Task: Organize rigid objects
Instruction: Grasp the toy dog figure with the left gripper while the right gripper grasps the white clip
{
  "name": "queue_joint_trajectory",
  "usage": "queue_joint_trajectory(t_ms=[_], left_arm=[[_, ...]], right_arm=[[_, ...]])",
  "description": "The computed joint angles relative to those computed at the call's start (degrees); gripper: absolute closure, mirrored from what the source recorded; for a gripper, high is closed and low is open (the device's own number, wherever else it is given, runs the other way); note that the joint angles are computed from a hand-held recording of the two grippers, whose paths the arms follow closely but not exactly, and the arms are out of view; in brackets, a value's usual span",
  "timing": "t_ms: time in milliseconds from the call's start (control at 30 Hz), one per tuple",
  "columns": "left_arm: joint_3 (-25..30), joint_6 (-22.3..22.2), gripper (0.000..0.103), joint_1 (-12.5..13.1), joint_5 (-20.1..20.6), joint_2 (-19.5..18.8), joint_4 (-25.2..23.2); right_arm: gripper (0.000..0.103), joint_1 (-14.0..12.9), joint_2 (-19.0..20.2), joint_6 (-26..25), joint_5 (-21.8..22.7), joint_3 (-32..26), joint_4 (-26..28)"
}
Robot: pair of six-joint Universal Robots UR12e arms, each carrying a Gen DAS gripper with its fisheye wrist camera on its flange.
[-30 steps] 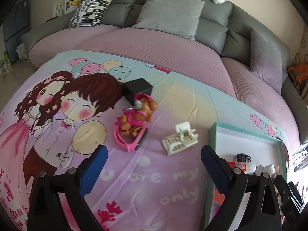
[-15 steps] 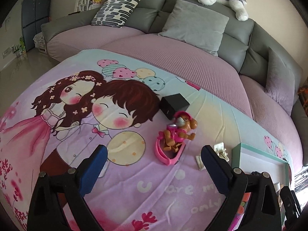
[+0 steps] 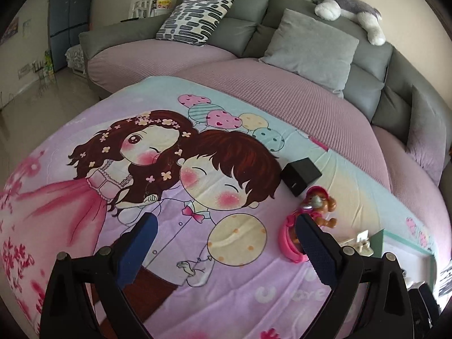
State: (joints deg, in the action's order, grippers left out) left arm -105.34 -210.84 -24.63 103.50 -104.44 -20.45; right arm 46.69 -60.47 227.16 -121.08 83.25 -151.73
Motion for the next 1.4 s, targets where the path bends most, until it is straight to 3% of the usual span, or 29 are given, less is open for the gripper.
queue_joint_trajectory(t_ms=[233, 367, 667, 800, 1000, 1167, 1400], left_arm=[[-0.44, 1.29, 0.005, 2.03, -8.45, -0.53, 1.73], [0.61, 4.52, 0.005, 1.32, -7.1, -1.54, 0.84], [1.73, 6.87, 0.005, 1.41, -9.37, -2.66, -2.45], [2.54, 7.97, 0.005, 1.12, -8.68, -3.0, -2.91], [4.34, 10.07, 0.005, 1.38, -11.48, -3.88, -4.89], [5.7, 11.34, 0.005, 2.26, -17.14, -5.06, -4.5], [7.72, 13.06, 0.005, 1.87, -19.18, -6.59, -6.44]], right_arm=[[0.008, -0.62, 2.68, -3.69, 3.98, -4.39, 3.16], [0.015, -1.32, 4.13, -8.46, 6.43, -7.22, 5.36], [0.041, -2.64, 5.64, -15.39, 10.38, -10.94, 11.2], [0.044, -3.33, 5.89, -16.12, 12.27, -11.58, 12.56], [0.047, -3.92, 6.42, -16.19, 14.14, -12.32, 13.55], [0.047, -4.06, 6.76, -15.98, 14.53, -12.5, 13.94], [0.047, -4.33, 6.71, -15.48, 14.73, -12.06, 13.88]])
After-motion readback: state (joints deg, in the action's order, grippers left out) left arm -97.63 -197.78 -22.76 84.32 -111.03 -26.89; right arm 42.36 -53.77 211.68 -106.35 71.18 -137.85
